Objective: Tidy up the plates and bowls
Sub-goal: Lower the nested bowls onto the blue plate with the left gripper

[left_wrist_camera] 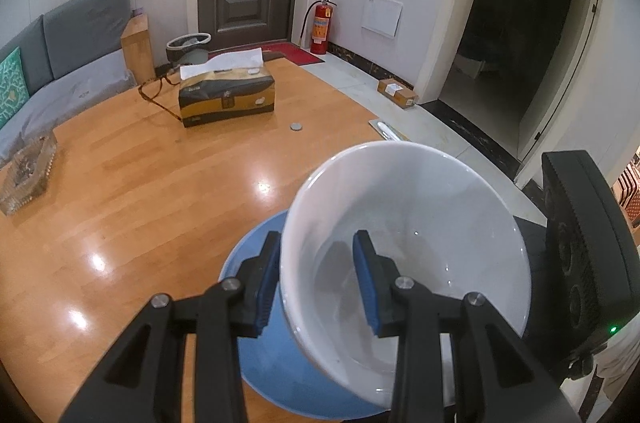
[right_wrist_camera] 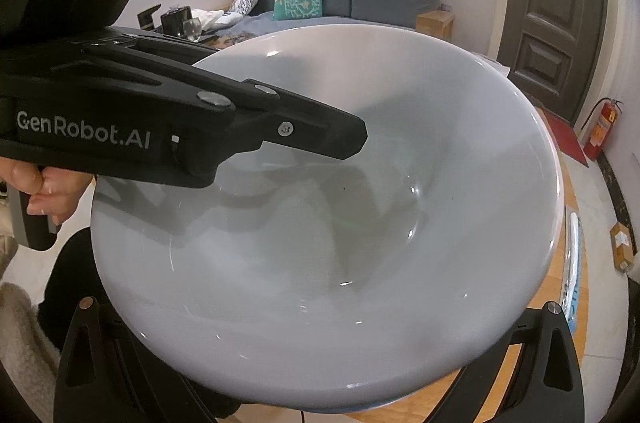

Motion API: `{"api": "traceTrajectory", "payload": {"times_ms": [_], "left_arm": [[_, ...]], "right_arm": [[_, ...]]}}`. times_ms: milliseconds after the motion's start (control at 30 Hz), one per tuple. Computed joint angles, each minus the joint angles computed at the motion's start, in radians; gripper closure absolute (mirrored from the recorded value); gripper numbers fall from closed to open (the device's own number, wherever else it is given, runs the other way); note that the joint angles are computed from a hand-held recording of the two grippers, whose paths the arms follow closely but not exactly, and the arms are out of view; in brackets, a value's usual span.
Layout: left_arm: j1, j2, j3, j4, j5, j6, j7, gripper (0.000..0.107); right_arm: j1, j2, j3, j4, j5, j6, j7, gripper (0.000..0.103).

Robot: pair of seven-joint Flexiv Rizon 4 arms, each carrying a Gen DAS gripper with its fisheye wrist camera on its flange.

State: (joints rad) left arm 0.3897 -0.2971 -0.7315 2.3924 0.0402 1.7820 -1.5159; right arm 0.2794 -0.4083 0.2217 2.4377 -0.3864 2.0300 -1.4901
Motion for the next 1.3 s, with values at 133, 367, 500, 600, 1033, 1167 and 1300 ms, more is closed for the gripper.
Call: {"api": "traceTrajectory", "payload": {"times_ms": [133, 367, 500, 600, 1033, 1167, 1300], "left_arm": [[-0.003, -0.013, 0.003, -0.002, 0.002, 0.000, 0.001, 0.075], [-0.031, -0.038, 0.034, -0.012, 0.000, -0.003, 0.003, 0.075], [-0.040, -0.050, 0.048, -0.017, -0.001, -0.001, 0.005, 0.075], [-0.042, -0.058, 0.053, -0.019, 0.001, 0.007, 0.000, 0.075], [-0.044, -0.091, 0.051, -0.031, 0.024, 0.007, -0.014, 0.075], [-0.065, -0.104, 0.076, -0.041, 0.017, 0.004, -0.009, 0.075], [-0.073, -0.114, 0.088, -0.048, 0.008, 0.001, -0.009, 0.075]], "right_arm": [[0.003, -0.013, 0.000, -0.014, 0.000, -0.010, 0.003, 0.006], [0.014, -0.029, 0.002, -0.039, 0.004, -0.035, 0.012, 0.006], [0.025, -0.038, 0.001, -0.052, 0.010, -0.046, 0.013, 0.006], [0.017, -0.049, 0.008, -0.067, 0.004, -0.052, 0.020, 0.006], [0.006, -0.075, 0.008, -0.081, 0.004, -0.066, 0.019, 0.006], [0.006, -0.081, 0.011, -0.088, 0.002, -0.076, 0.022, 0.006], [-0.008, -0.083, 0.021, -0.097, -0.010, -0.087, 0.028, 0.006]]}}
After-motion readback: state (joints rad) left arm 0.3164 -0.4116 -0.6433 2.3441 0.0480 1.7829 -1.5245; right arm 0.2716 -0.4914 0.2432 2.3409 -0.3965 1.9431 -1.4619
